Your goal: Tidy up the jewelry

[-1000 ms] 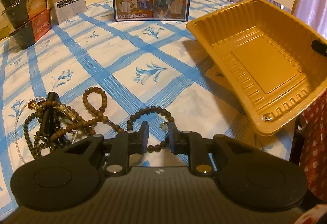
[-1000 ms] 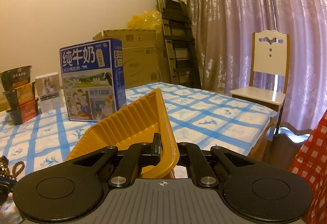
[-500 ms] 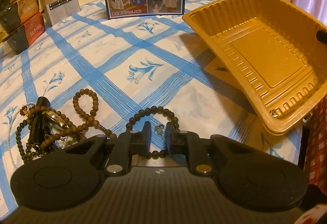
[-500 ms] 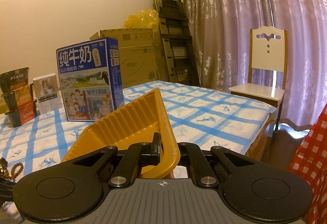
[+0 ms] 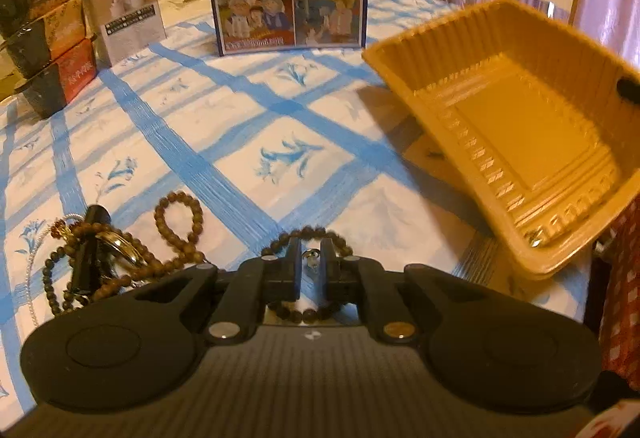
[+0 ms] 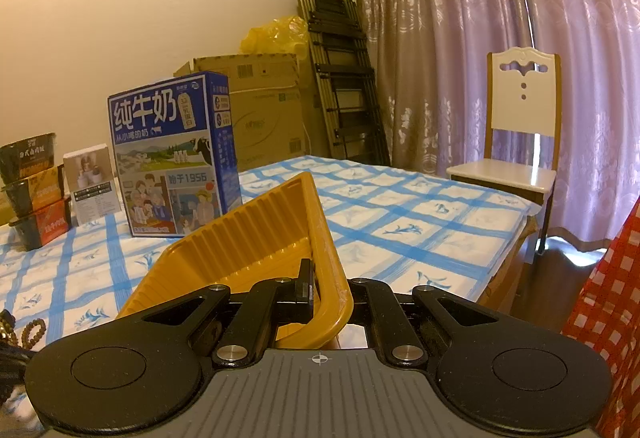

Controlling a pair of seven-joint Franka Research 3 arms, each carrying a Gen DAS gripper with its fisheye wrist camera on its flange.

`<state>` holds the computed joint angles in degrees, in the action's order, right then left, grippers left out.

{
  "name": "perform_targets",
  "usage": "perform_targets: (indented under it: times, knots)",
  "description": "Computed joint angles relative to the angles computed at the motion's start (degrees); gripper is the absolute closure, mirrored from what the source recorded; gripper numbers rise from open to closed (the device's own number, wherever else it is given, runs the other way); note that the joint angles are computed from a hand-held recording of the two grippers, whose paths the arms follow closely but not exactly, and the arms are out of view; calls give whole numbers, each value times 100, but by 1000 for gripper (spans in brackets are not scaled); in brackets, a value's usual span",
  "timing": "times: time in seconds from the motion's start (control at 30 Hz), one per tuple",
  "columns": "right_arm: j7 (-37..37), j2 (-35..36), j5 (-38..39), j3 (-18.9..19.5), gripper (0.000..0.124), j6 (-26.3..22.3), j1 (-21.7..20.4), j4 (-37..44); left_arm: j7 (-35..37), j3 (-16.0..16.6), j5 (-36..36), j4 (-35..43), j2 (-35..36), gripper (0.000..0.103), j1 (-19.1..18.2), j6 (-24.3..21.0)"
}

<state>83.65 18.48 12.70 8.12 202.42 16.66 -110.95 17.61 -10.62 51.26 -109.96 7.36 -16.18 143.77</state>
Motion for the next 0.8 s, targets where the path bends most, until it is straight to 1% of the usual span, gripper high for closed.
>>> perform_targets:
  times: [0.07, 0.17, 0.33, 0.37, 0.5, 0.57, 0.67, 0.8]
  knots:
    - [56, 4, -36, 41, 117, -6, -43, -6, -154, 12, 75, -20, -90, 95, 5, 100]
    - [158, 8, -116, 108, 118, -12, -109, -16, -332, 10, 60, -47, -206, 95, 78, 616]
    - [644, 54, -651, 478, 118, -30, -513, -11, -243, -16, -100, 190, -58, 95, 102, 1327]
    - [732, 65, -755, 528, 118, -21, -569, -14, -201, -16, -160, 275, 14, 95, 86, 1410]
    - [1278, 138, -1390, 909, 118, -51, -979, 3, 152, -12, -446, 626, 332, 95, -29, 1606]
    - [1495, 174, -1630, 1027, 118, -69, -1096, 23, 399, -5, -685, 717, 449, 95, -63, 1738]
    - [1632, 197, -1780, 1011, 118, -75, -1077, 54, 687, 16, -1002, 819, 580, 95, -135, 1743]
    - [1691, 198, -1825, 921, 118, -66, -994, 66, 812, 86, -1245, 854, 654, 95, -224, 1729]
